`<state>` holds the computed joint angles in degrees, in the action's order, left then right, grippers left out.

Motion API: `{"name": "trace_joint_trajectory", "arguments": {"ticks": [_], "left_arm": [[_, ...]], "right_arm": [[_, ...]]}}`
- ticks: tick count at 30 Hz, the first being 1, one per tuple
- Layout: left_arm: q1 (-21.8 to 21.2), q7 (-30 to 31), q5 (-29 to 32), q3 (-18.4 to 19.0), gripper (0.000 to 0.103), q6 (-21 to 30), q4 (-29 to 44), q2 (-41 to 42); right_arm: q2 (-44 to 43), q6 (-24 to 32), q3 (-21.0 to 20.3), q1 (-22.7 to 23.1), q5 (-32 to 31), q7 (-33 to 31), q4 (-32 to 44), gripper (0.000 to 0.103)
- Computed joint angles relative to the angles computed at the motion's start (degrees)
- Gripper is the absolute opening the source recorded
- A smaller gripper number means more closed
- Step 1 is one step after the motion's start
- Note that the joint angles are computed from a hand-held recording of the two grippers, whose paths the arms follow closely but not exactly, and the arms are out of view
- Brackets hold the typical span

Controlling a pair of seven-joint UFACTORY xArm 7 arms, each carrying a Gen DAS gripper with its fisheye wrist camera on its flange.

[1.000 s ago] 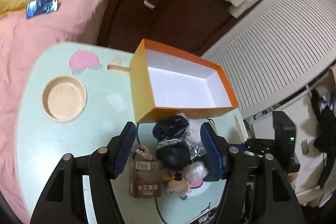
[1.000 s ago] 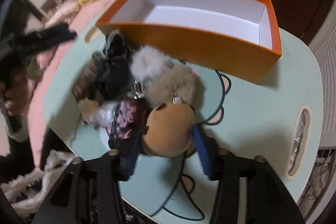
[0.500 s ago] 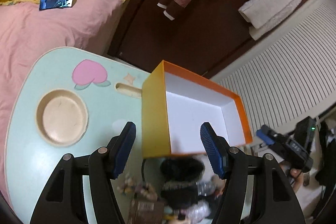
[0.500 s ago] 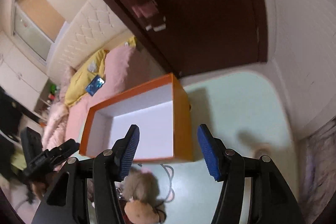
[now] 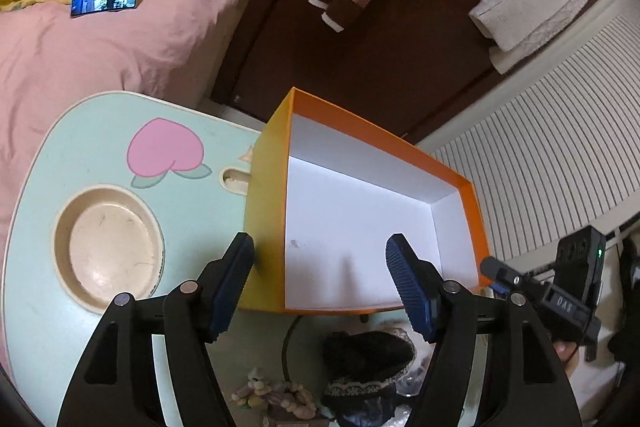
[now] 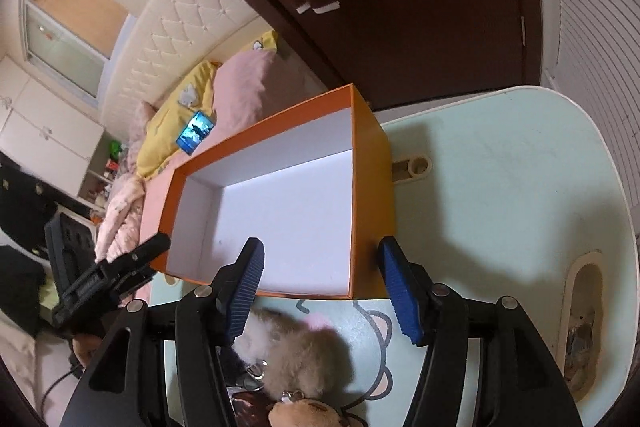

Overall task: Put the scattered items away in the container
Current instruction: 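Lift the tan plush bear out and set it on the table with the right gripper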

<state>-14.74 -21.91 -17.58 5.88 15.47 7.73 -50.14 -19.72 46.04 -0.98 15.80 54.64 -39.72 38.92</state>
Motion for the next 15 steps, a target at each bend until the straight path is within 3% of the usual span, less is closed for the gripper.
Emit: {"name": "trace_joint_trajectory", "arguments": {"ticks": [1, 4, 6, 9, 11, 15], "left_arm": [[0.9, 0.1, 0.7, -0.5, 0.069, 1.5, 0.2, -1.0], [8.5, -3.7, 6.6, -9.2, 0.069, 8.7, -0.2, -10.9], [9.8, -5.7, 10.7, -13.5, 0.069, 15.2, 0.2, -18.1], [5.3, -9.6, 13.3, -17.9, 0.069, 26.3, -0.8, -29.0], [-0.7, -12.9, 13.2, -20.8, 0.069, 34.1, -2.7, -36.5], [-11.1, -23.1, 13.0, -30.8, 0.069, 49.3, -3.6, -44.6]], "right_arm": [[-1.0, -0.4, 0.1, -0.1, -0.1, -0.1, -0.2, 0.059], [-5.6, -3.7, 0.9, 0.5, -1.4, -0.5, -1.4, 0.059], [-11.5, -6.0, 0.3, 1.9, -1.3, -2.1, -4.3, 0.060], [-22.9, -8.7, 0.5, 3.9, -2.2, -1.9, -11.5, 0.066], [-31.0, -8.7, 2.4, 4.7, -5.2, 0.1, -17.8, 0.066], [-46.4, -3.1, 7.7, 4.5, -15.5, 6.3, -28.6, 0.066]]}}
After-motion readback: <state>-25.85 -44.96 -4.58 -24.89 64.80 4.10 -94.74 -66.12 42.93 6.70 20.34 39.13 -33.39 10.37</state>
